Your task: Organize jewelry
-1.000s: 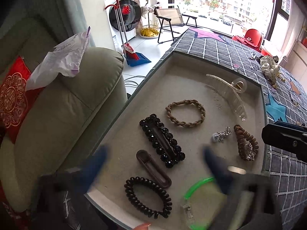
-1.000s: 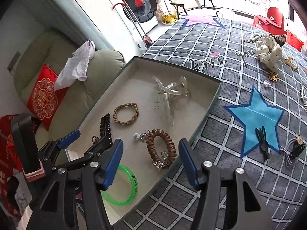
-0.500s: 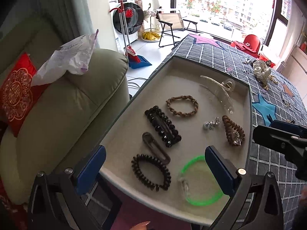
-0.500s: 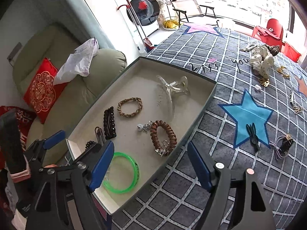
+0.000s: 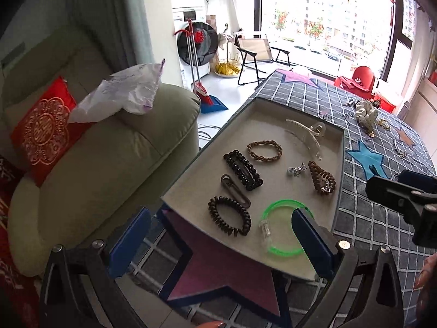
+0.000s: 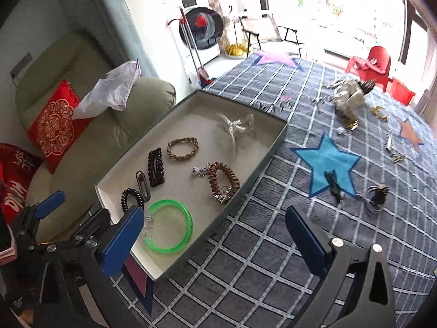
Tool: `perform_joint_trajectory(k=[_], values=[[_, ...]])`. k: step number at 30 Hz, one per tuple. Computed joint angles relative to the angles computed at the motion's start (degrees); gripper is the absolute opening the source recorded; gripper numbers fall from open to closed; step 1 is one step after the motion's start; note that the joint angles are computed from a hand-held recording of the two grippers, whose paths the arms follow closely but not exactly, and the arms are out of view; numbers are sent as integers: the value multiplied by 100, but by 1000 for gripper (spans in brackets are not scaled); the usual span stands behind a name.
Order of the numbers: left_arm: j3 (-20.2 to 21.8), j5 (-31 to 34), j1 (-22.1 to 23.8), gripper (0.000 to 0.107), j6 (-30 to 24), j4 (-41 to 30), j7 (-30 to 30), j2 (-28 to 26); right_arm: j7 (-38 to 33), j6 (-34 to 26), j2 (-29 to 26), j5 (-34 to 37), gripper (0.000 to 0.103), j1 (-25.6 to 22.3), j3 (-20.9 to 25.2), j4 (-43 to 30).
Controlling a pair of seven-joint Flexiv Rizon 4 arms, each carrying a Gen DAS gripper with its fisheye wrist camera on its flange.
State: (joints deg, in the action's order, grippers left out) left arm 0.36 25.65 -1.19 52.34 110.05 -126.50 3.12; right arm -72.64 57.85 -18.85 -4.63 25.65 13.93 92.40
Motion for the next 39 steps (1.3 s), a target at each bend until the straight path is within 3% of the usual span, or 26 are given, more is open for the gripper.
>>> perform_joint_trajectory(k=[20,39], values=[[-413,193,-4,103,-729,346,-523,891,551,386,985,-723,103,43,-37,1099],[-656,330,16,103,-1033,406,-739,1157,692,584,1176,-871,103,0,-16,1388]])
